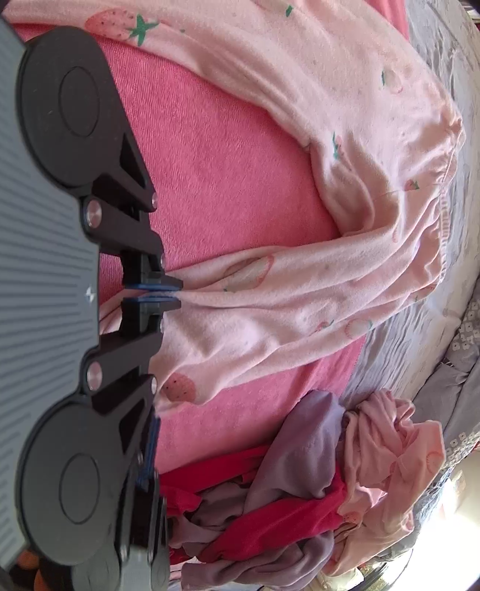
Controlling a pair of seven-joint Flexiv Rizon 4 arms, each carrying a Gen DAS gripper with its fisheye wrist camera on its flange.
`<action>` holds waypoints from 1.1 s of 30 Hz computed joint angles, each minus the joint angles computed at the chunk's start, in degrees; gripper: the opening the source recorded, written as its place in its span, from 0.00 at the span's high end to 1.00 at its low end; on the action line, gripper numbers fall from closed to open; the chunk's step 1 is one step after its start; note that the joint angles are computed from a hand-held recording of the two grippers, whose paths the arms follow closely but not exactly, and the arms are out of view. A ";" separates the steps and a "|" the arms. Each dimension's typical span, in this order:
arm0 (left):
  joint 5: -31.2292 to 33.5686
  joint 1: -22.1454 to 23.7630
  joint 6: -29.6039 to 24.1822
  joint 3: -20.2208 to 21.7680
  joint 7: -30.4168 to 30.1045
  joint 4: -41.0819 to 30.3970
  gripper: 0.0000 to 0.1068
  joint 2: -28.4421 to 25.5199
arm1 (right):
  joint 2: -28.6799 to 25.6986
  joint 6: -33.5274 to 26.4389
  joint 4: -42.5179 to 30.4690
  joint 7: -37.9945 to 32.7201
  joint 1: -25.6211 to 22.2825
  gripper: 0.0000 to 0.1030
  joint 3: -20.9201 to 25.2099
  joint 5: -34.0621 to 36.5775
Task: Fold clothes
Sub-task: 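Pinch the pants leg with the left gripper while the right gripper grasps the other leg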
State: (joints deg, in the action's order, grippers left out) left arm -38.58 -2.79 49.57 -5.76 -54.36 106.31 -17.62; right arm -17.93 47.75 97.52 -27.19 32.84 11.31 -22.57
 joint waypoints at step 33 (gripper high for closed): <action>4.31 2.29 1.35 1.47 3.94 0.74 0.99 0.14 | -10.19 -22.07 -14.41 -2.26 6.39 0.98 -11.28 -19.51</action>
